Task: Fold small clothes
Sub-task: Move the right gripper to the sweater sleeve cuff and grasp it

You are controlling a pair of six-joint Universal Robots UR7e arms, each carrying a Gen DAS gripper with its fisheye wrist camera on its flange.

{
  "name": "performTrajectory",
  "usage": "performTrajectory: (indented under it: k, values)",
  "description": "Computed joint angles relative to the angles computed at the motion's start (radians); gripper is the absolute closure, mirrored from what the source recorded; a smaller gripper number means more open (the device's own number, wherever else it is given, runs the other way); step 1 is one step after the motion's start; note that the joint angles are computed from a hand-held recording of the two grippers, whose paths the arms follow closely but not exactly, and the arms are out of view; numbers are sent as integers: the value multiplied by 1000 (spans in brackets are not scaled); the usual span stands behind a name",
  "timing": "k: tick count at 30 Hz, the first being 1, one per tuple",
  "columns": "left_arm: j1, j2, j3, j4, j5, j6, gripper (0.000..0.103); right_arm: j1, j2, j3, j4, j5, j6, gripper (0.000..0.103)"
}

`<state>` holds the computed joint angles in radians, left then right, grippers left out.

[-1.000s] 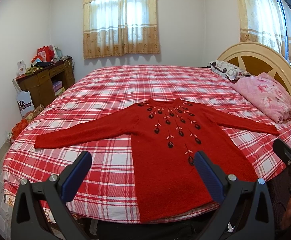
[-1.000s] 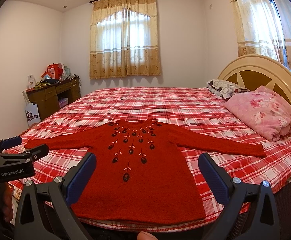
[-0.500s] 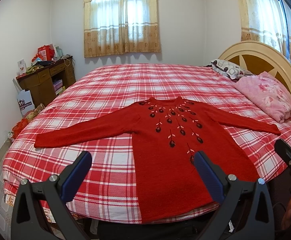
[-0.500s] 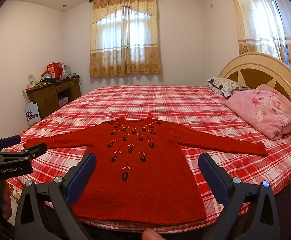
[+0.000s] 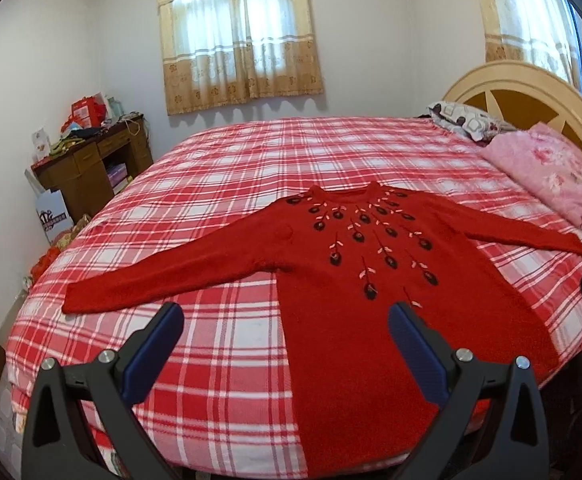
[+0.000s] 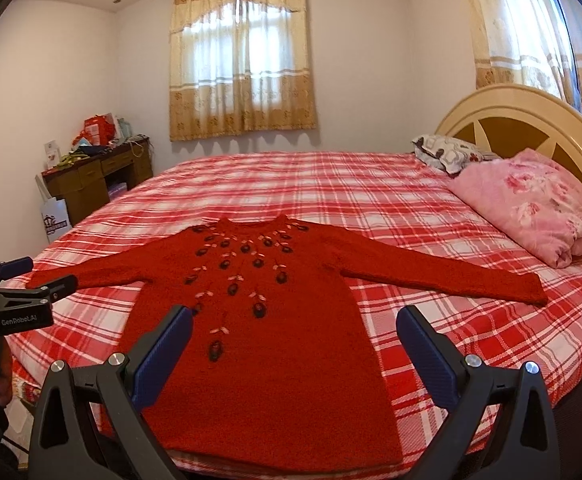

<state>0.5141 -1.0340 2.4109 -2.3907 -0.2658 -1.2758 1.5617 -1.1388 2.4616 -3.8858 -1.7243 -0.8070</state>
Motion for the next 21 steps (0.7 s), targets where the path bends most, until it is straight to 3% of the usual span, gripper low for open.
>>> performTrajectory:
  k: [10,21]
  values:
    - [147,156,-87,-410,15,426,0,-66,65,-151,89,-62,27,1]
    - [258,265,-209,-593,11,673,0,-124,98,-327,228,-138,93,1]
